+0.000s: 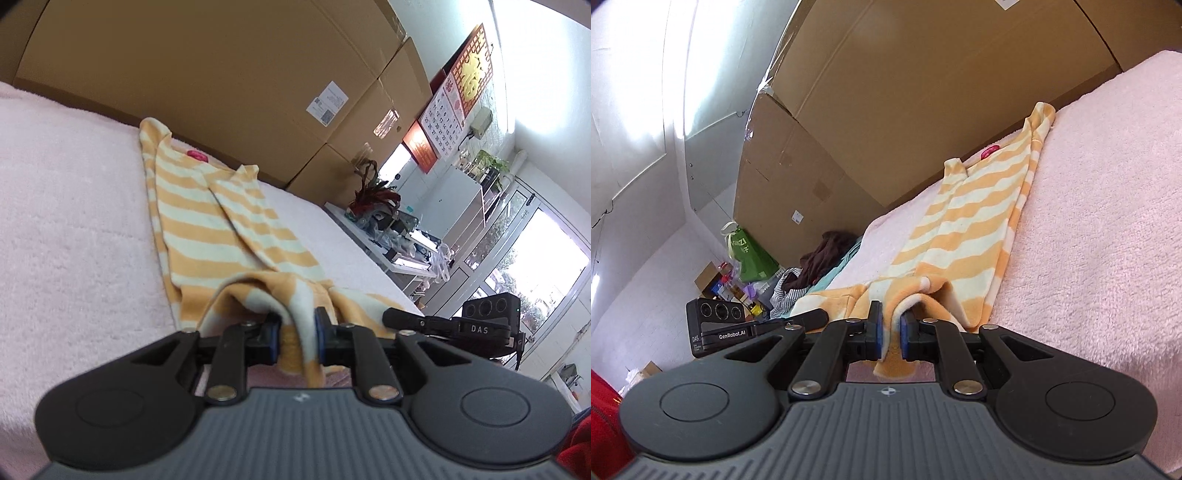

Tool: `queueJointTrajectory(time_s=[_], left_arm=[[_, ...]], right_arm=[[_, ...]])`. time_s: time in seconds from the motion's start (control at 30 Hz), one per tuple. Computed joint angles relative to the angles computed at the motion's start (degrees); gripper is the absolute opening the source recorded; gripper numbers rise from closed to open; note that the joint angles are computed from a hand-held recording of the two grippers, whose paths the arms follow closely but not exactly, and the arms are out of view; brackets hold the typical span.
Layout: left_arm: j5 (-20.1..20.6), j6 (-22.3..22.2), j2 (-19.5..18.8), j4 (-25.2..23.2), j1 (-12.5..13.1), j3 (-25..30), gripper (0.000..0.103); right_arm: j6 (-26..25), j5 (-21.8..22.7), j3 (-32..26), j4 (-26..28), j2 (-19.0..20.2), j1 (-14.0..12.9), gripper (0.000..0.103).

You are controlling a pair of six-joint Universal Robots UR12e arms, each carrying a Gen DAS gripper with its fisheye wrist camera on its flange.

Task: Fold clothes
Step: 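Lift the hem with both grippers and fold it back over the sweatshirt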

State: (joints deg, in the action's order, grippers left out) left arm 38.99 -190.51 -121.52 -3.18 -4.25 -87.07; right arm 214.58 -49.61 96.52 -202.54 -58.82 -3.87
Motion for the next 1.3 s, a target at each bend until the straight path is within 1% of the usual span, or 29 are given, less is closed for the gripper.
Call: queueJointTrajectory(time_s=[0.13, 0.3, 0.5, 0.63, 0.8, 0.93, 1.03, 1.3], left_arm=[[0.7, -1.3, -0.6, 0.9, -0.1, 0.9, 0.014], [2.6, -0.9, -1.4, 0.9, -0.5, 1.9, 0.015], [2.9, -3.7, -2.4, 1.7, -0.5, 2.9, 0.015], [3.0, -5.2, -3.1, 2.0, -0.4, 3.8, 0.016], [3.1, -7.7, -3.8, 1.2, -0.5, 5.1, 0.017], [3.6, -10.0, -4.2, 1.6, -0.5, 5.4, 0.017], [4.0, -11.4, -4.3, 1.6, -0.5, 5.7, 0.017], [5.0, -14.1, -4.6, 0.1, -0.6, 6.6, 0.018]], right_arm=[[0.2, -0.3, -0.6, -0.2, 0.5, 0.0, 0.012], [0.6, -0.7, -1.2, -0.8, 0.9, 0.0, 0.012], [1.2, -1.9, -2.0, -1.8, 1.6, 0.1, 0.012], [2.7, -3.1, -2.7, -1.8, 2.1, 0.2, 0.012], [2.9, -3.5, -3.6, 0.0, 2.4, 0.2, 0.012], [1.9, -3.8, -4.0, 2.3, 2.2, 0.2, 0.013], [2.7, -3.7, -4.7, 3.4, 2.4, 0.1, 0.014], [3.2, -3.2, -6.2, 7.2, 2.7, -0.2, 0.014]])
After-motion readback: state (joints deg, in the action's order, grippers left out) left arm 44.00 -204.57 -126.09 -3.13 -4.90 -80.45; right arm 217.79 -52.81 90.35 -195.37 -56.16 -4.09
